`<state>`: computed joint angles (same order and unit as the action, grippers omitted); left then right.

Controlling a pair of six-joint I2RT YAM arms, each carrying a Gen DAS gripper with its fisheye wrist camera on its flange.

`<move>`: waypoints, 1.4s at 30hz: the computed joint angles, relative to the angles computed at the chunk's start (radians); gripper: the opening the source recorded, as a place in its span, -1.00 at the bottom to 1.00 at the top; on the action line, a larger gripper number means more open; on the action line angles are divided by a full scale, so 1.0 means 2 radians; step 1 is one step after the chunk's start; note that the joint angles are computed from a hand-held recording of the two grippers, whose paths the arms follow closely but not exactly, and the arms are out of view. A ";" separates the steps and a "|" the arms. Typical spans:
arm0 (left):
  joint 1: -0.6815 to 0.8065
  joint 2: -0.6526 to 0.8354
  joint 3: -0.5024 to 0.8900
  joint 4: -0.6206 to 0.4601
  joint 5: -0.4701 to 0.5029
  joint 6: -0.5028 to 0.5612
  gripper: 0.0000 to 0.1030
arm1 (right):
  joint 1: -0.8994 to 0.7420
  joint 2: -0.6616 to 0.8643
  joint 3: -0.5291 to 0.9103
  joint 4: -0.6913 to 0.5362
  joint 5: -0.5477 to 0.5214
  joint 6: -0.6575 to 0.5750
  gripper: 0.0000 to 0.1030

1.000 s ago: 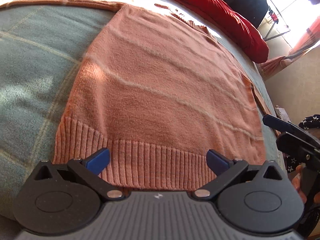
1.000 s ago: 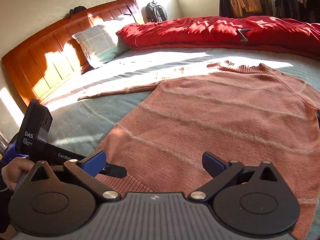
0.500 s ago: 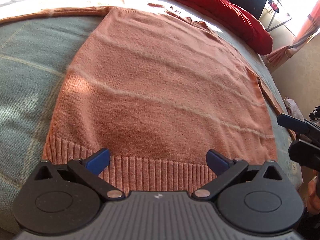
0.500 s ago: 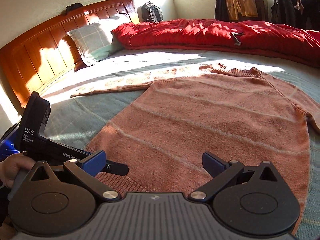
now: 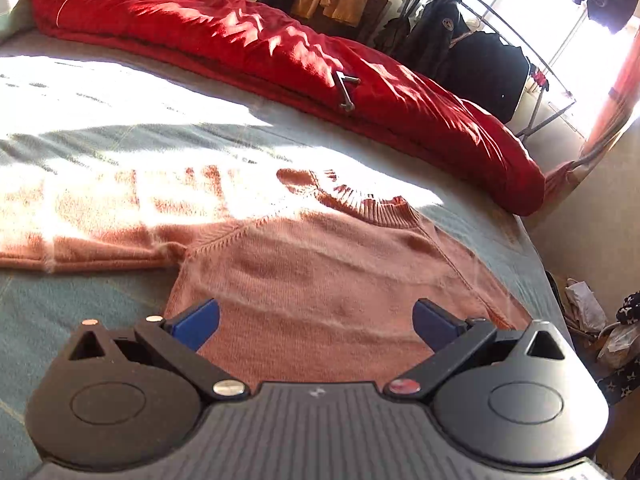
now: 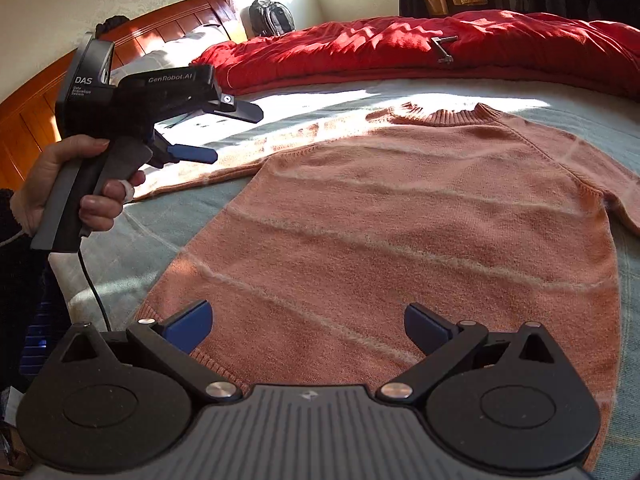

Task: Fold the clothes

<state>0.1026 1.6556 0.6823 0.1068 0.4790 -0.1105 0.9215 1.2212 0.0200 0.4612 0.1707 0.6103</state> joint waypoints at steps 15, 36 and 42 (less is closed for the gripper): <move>0.030 0.286 0.174 0.087 0.000 -0.072 0.94 | -0.112 0.266 0.019 0.220 -0.116 -0.015 1.00; 0.056 0.272 0.198 0.075 -0.107 -0.092 0.94 | -0.112 0.265 0.015 0.223 -0.106 -0.007 1.00; 0.117 0.284 0.200 0.073 -0.058 -0.089 0.94 | -0.108 0.276 0.020 0.227 -0.105 -0.006 1.00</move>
